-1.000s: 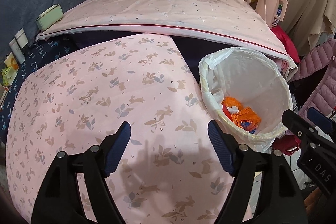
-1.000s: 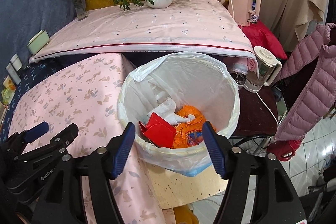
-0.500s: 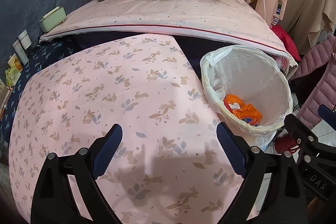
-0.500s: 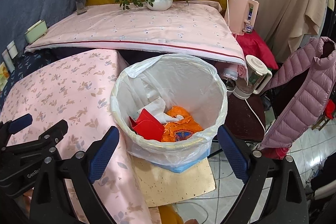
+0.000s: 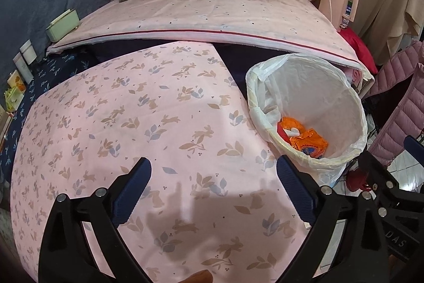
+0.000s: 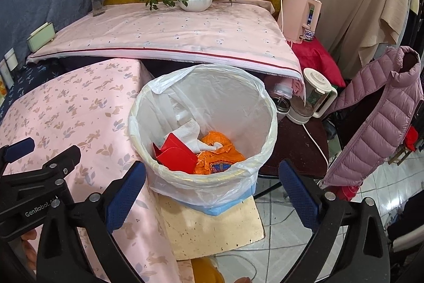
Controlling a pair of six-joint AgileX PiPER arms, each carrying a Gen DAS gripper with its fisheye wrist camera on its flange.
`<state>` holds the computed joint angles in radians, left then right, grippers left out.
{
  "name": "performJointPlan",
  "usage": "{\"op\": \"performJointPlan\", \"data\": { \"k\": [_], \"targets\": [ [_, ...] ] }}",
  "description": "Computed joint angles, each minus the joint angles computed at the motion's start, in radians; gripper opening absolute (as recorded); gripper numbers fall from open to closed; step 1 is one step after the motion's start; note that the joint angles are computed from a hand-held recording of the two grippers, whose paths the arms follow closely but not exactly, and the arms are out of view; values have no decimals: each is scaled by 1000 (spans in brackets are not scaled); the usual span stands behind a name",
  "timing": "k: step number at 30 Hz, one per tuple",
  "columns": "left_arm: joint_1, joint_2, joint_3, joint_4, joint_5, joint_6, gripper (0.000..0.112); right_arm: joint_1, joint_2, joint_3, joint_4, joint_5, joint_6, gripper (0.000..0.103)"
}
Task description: Collect trash
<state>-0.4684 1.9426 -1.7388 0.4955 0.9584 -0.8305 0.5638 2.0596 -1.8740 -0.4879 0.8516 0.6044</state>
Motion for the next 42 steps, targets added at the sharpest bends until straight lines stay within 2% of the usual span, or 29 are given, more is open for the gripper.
{"op": "performJointPlan", "data": {
  "k": [20,42],
  "targets": [
    [-26,65,-93,1,25,-1,91,-37,-8,49,3,-26,16,96],
    [-36,98,-130,12,47,-13,91,-50,-8,68,11,-38,12,96]
  ]
}}
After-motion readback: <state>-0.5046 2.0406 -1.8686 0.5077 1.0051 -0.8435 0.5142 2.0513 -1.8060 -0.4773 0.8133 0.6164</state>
